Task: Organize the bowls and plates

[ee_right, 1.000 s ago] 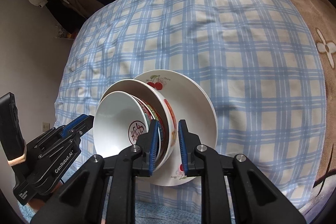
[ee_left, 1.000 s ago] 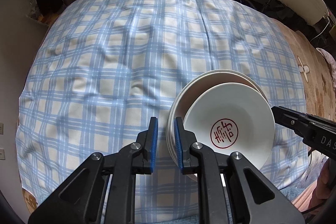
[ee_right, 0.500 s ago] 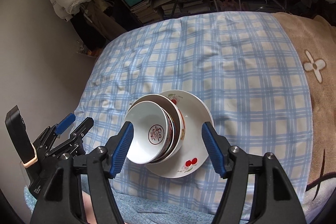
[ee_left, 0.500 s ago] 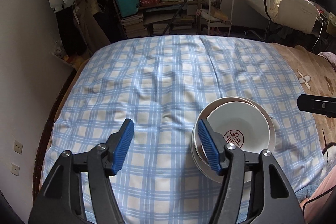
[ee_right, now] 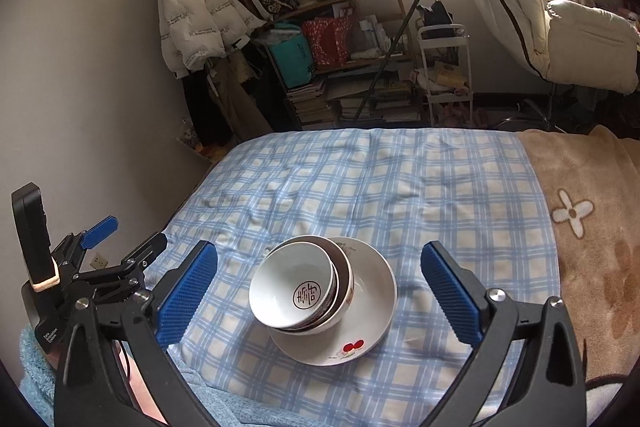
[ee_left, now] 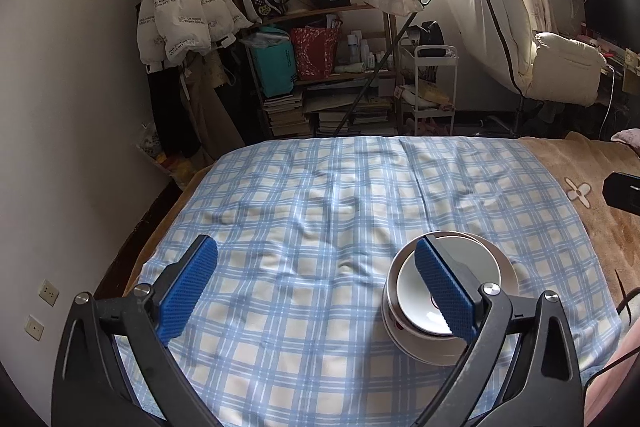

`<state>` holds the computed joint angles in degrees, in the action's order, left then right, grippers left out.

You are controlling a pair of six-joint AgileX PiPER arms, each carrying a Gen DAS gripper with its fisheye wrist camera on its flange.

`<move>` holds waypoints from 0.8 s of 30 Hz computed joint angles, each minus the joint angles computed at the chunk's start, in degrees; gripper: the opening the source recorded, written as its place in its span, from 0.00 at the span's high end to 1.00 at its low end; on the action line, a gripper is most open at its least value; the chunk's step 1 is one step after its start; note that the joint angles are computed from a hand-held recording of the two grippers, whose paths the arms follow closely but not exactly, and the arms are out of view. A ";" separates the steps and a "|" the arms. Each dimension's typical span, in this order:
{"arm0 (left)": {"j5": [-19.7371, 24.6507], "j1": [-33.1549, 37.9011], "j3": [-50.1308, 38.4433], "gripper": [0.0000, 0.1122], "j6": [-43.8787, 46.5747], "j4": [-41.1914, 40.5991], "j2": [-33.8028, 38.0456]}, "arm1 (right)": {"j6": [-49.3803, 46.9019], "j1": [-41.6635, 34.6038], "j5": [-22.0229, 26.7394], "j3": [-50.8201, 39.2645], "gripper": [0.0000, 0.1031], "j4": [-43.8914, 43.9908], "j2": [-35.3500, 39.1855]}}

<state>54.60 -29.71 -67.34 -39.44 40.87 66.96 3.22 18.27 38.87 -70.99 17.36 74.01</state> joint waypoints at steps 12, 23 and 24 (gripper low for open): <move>5.62 -9.07 8.11 0.13 -12.17 13.54 -6.83 | 16.52 7.31 -6.41 5.33 0.00 -21.91 -4.80; 6.36 -8.69 9.69 0.13 -13.48 14.24 -8.91 | 20.06 9.35 -6.60 5.33 0.00 -27.57 -3.93; 6.38 -8.55 9.67 0.13 -13.23 14.06 -8.93 | 20.00 9.34 -6.64 5.30 0.00 -27.60 -3.86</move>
